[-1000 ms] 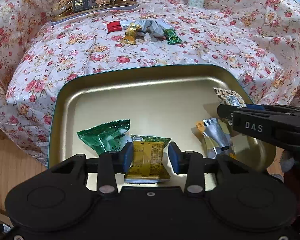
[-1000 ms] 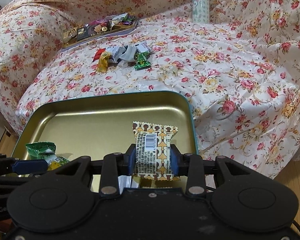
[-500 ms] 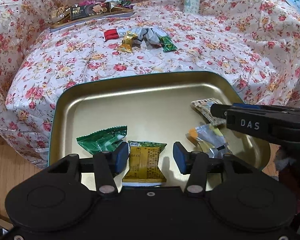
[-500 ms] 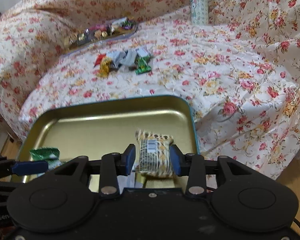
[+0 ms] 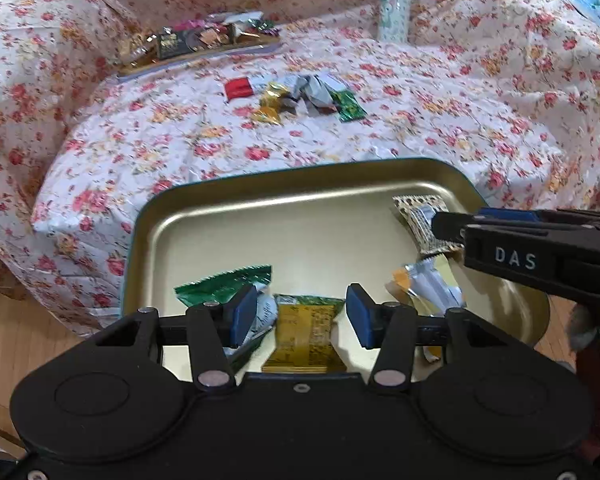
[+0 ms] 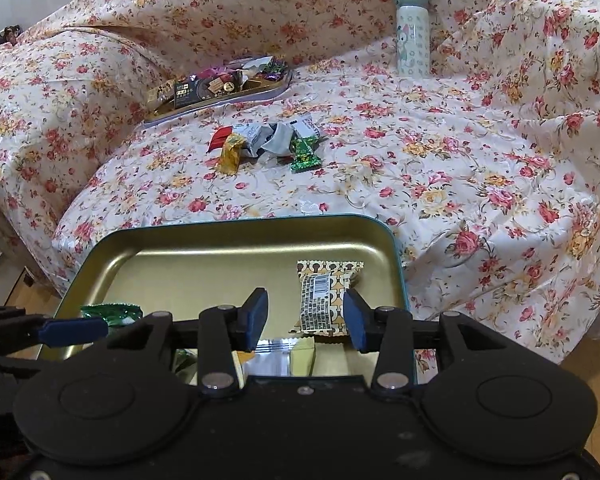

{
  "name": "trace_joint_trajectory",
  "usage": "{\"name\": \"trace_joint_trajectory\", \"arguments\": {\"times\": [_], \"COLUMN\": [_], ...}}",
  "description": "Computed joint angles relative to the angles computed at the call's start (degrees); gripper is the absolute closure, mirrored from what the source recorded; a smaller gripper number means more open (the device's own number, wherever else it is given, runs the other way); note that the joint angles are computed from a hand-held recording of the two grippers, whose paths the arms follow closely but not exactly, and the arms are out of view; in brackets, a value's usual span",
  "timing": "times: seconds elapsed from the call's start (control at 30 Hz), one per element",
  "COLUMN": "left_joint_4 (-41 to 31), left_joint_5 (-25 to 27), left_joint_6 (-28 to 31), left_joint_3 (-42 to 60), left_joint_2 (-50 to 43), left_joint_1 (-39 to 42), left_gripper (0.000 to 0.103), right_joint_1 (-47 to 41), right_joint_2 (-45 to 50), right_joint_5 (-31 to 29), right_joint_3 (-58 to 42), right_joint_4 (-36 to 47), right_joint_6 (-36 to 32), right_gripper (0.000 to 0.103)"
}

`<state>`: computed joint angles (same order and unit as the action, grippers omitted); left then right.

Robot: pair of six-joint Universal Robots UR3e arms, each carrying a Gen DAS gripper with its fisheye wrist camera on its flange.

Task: Organize snacks
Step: 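Open left tool over tray while right tool releases patterned pack, then move both tools back toward the candy pile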

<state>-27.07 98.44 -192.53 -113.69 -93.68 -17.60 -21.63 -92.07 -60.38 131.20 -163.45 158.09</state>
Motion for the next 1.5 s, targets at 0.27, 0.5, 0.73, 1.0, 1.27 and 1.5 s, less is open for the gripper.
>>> {"name": "trace_joint_trajectory", "arguments": {"times": [0.27, 0.5, 0.73, 1.0, 1.27, 1.5], "left_joint_4": [2.37, 4.52, 8.01, 12.29, 14.14, 13.14], "left_joint_5": [4.22, 8.62, 11.38, 14.72, 12.83, 9.64], "left_joint_6": [-3.43, -6.15, -6.32, -1.19, 4.39, 8.05], "left_joint_3": [-1.64, -2.73, -3.71, -0.74, 5.51, 12.65], "left_joint_2": [1.29, 1.87, 1.66, -1.83, -6.42, -12.77], "left_joint_1": [-0.27, -1.03, -1.18, 0.23, 4.03, 5.82], "left_gripper": [0.046, 0.042, 0.037, 0.033, 0.031, 0.031], "right_joint_1": [0.64, 1.2, 1.04, 1.81, 3.96, 7.28], "right_joint_2": [-3.04, -4.58, -4.7, -2.17, 4.78, 13.31], "right_joint_5": [-0.08, -0.84, -0.67, -1.07, -2.95, -5.57], "right_joint_3": [-0.19, 0.58, 0.02, -3.31, -13.04, -24.88], "right_joint_4": [3.37, 3.13, 4.52, 3.6, 3.38, 6.06], "right_joint_6": [-1.36, -1.92, -2.39, -0.7, 4.44, 9.21], "right_gripper": [0.039, 0.031, 0.029, 0.027, 0.025, 0.024]}}
